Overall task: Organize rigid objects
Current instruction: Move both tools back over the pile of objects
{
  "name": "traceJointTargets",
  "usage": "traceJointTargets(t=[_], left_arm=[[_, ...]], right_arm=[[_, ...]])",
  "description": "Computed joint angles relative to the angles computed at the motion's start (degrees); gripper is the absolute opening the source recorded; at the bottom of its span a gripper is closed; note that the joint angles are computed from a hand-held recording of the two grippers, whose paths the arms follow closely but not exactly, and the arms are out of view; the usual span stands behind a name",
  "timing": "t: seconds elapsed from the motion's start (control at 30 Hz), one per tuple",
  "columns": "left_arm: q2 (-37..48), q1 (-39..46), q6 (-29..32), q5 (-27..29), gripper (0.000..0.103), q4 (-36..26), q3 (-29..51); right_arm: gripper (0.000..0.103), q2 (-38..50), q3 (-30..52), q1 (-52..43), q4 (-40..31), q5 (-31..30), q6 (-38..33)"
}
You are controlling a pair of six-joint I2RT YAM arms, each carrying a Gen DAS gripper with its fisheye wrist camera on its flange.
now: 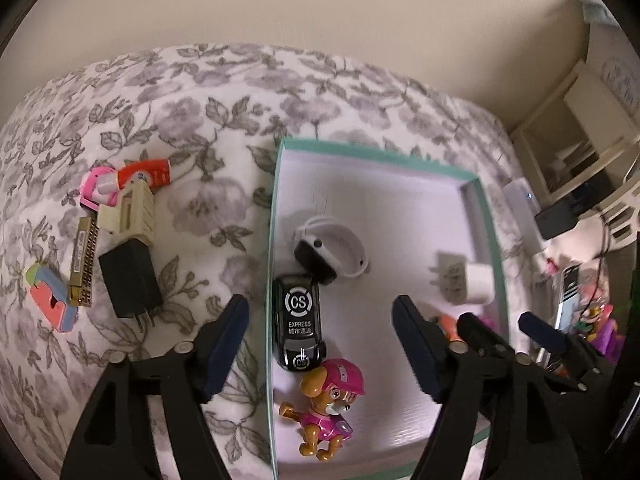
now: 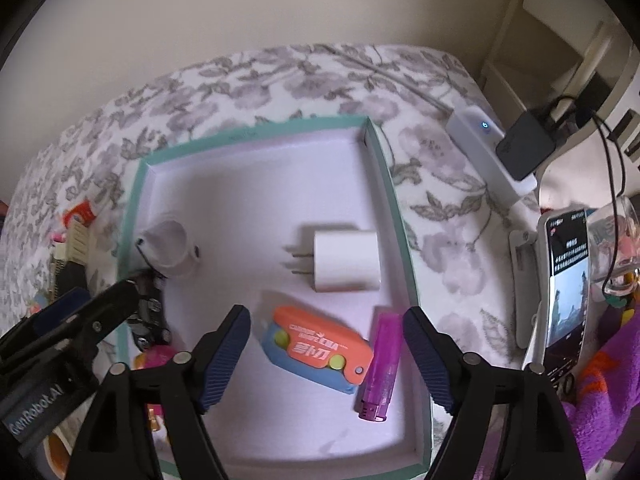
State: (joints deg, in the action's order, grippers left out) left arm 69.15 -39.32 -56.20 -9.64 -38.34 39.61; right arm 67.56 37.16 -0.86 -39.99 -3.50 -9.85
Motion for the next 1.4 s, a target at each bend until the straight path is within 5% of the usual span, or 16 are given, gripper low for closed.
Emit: traceJointTargets(t=[0.27, 0.47, 0.83, 0.9, 1.4], left_arm=[[-6.81, 0.59, -1.41, -4.74, 0.080, -7.00, 1.40], [-11.76, 3.31, -1.69, -6.44, 0.090, -11.35, 0.62], [-19.76, 8.15, -2.19, -9.87, 0.093, -17.06, -1.86], [-20.30, 8.59, -2.34, -10.81, 0.103, -17.90, -2.00], [-28.95, 19.21, 2.45, -10.91, 0.103, -24.43, -4.37]], right_arm=[[0.083, -5.62, 1.87, 2.03, -3.55, -0.70, 1.02], [0.093, -7.87, 2.93, 1.96, -4.85, -2.17, 1.46], [0.103, -11.57, 3.70, 3.61, -5.64, -4.23, 3.18], [0.103, -12.22, 3.63, 5.03, -5.53, -3.88, 3.95], [0.103, -13.56, 1.76, 21.93, -3.54, 3.42, 11.49]])
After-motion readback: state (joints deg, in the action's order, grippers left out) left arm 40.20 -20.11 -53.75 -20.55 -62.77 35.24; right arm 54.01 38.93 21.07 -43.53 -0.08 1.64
